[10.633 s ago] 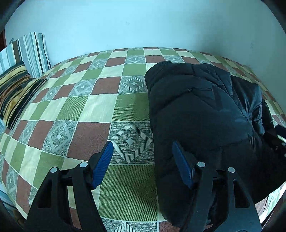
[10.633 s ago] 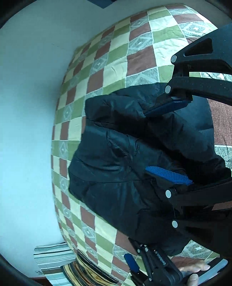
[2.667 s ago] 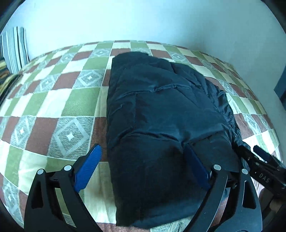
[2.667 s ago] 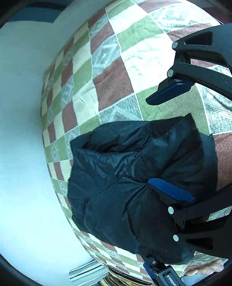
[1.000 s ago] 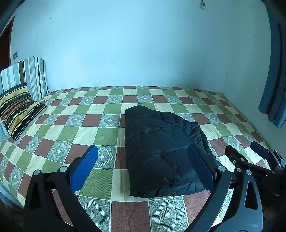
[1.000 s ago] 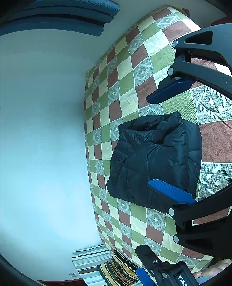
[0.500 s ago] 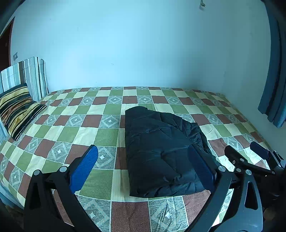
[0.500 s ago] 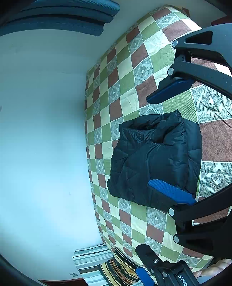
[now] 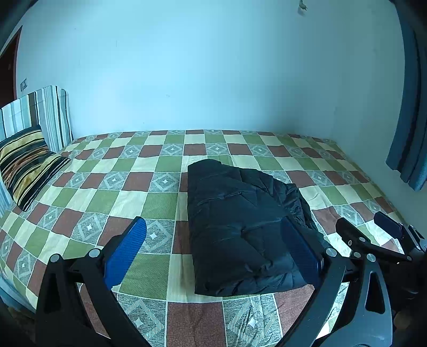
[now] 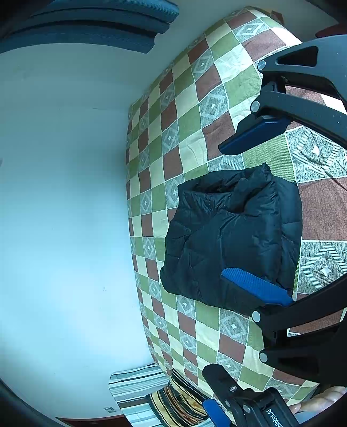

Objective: Fold large clothes

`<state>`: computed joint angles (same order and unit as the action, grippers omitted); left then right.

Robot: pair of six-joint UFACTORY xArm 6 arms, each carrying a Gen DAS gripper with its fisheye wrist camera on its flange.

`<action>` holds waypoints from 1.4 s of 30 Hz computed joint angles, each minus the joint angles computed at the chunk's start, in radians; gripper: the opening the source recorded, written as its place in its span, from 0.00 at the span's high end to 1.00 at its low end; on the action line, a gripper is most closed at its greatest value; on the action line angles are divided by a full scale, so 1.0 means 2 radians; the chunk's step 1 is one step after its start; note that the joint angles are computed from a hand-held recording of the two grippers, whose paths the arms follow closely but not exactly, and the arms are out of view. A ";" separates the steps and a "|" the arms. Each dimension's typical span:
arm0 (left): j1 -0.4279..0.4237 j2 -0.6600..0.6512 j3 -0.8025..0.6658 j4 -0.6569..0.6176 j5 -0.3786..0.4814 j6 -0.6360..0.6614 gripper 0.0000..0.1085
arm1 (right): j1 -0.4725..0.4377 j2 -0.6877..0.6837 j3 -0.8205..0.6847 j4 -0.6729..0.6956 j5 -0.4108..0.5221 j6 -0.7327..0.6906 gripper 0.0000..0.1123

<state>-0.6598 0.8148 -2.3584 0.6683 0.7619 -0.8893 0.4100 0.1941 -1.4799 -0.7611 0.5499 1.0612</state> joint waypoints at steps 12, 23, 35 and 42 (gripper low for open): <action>0.000 -0.003 0.005 0.006 -0.008 -0.001 0.08 | 0.002 0.002 -0.003 -0.001 0.002 0.001 0.24; -0.002 -0.017 0.026 0.041 -0.010 -0.017 0.08 | 0.003 0.002 -0.005 -0.001 0.004 0.003 0.24; 0.001 -0.041 0.066 0.054 -0.032 -0.044 0.07 | 0.005 0.000 -0.006 0.000 0.006 -0.004 0.24; 0.006 -0.036 0.064 0.042 -0.032 -0.044 0.07 | 0.002 0.000 -0.003 0.004 0.004 -0.010 0.24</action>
